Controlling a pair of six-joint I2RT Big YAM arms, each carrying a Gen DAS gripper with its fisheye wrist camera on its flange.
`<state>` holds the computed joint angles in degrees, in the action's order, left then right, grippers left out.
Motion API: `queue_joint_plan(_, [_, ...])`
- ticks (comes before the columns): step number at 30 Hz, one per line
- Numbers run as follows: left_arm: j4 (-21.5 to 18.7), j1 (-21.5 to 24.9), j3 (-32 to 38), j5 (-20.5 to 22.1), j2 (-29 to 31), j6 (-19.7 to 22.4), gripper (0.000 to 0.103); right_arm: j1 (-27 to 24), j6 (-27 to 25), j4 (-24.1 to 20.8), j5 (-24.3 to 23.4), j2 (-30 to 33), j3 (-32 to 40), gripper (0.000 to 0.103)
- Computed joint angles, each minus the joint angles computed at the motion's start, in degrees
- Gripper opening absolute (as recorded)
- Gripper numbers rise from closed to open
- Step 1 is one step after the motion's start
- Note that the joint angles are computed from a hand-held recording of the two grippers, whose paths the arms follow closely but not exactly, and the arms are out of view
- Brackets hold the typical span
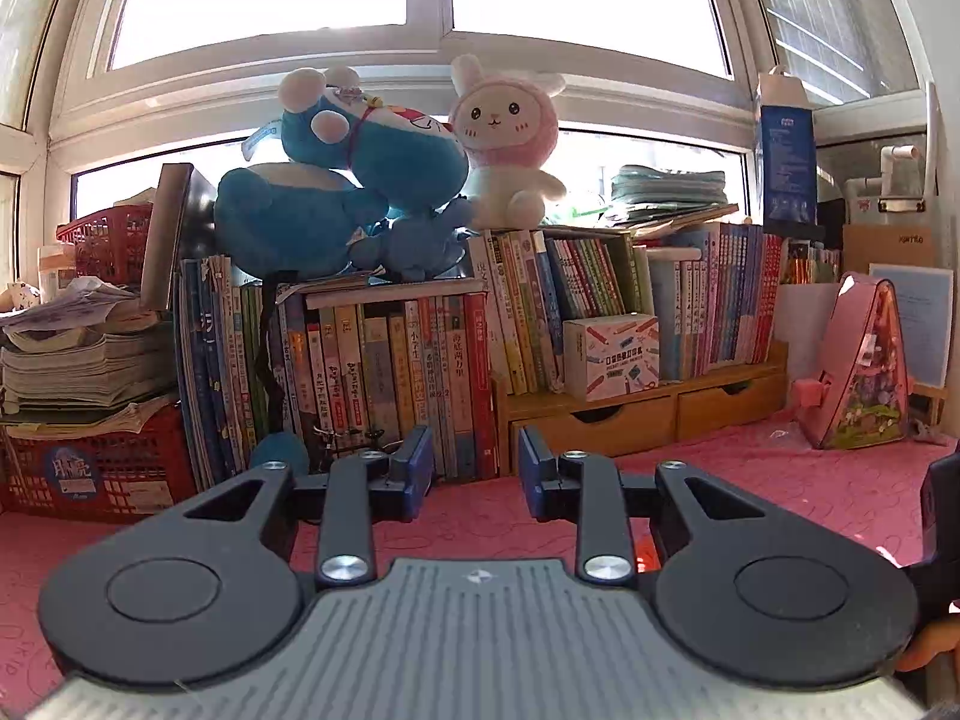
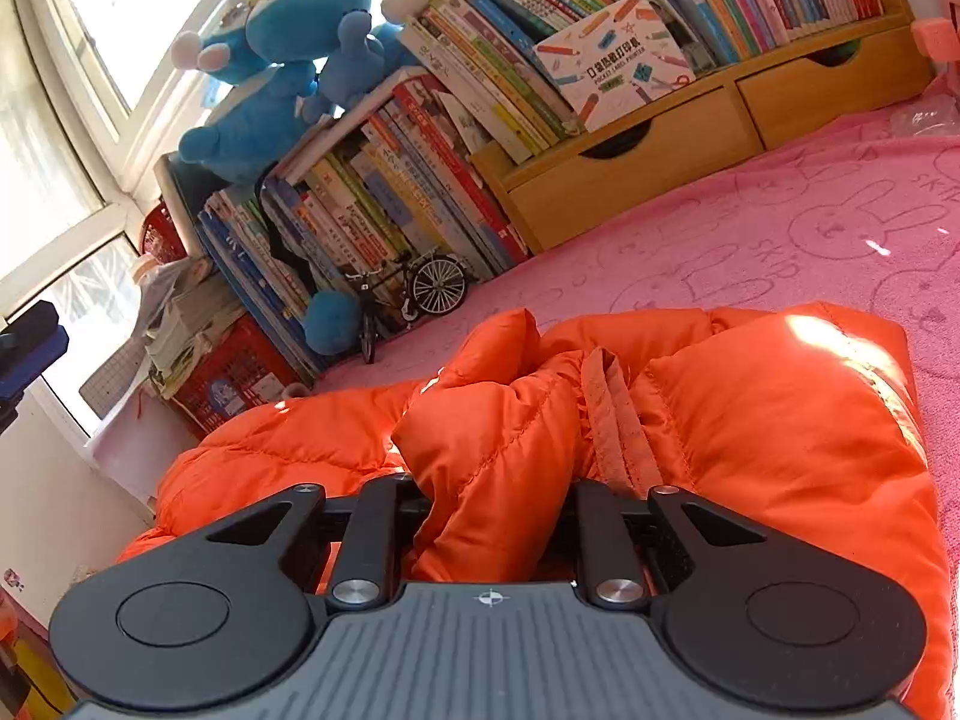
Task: Fold clothes
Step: 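Fold the lifted jacket side over the body and open both grippers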
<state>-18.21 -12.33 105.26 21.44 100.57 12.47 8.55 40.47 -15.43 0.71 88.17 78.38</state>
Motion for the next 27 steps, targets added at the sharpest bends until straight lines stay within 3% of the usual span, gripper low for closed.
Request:
queue_joint_plan(4, [-1.27,-1.83,-2.89,-9.08,2.25,10.82,0.030,-0.57,1.49,2.44,-1.51,-0.29,-1.53,0.020])
queue_joint_plan(6, [-0.58,-1.61,-4.98,-11.29,2.74,12.87,0.032,-0.70,1.80,3.24,-1.86,-0.42,-2.03,0.020])
queue_joint_plan(12, [-1.64,0.92,-7.53,-10.13,1.43,10.58,0.033,-0.52,1.16,3.75,-0.96,-0.50,-2.27,0.021])
queue_joint_plan(17, [-6.44,2.18,-4.75,-10.14,2.53,6.06,0.039,-0.11,-5.45,-0.55,3.09,-1.12,-1.02,0.025])
queue_joint_plan(20, [-8.92,3.10,-3.74,-8.16,2.63,3.87,0.040,0.82,-12.09,-4.62,9.12,-1.84,0.10,0.032])
queue_joint_plan(21, [-9.17,3.39,-3.78,-7.44,2.32,3.38,0.040,1.23,-14.42,-5.95,11.48,-2.08,0.49,0.044])
queue_joint_plan(22, [-9.44,3.80,-3.56,-6.41,1.98,2.49,0.040,1.93,-16.91,-6.95,15.10,-2.65,0.55,0.062])
queue_joint_plan(23, [-9.71,4.21,-3.33,-5.39,1.65,1.59,0.039,2.69,-19.45,-7.74,18.98,-3.26,0.52,0.066])
queue_joint_plan(27, [-9.52,5.01,-0.21,-2.12,1.45,-4.95,0.037,5.25,-27.89,-3.89,29.32,-6.39,-0.90,0.071])
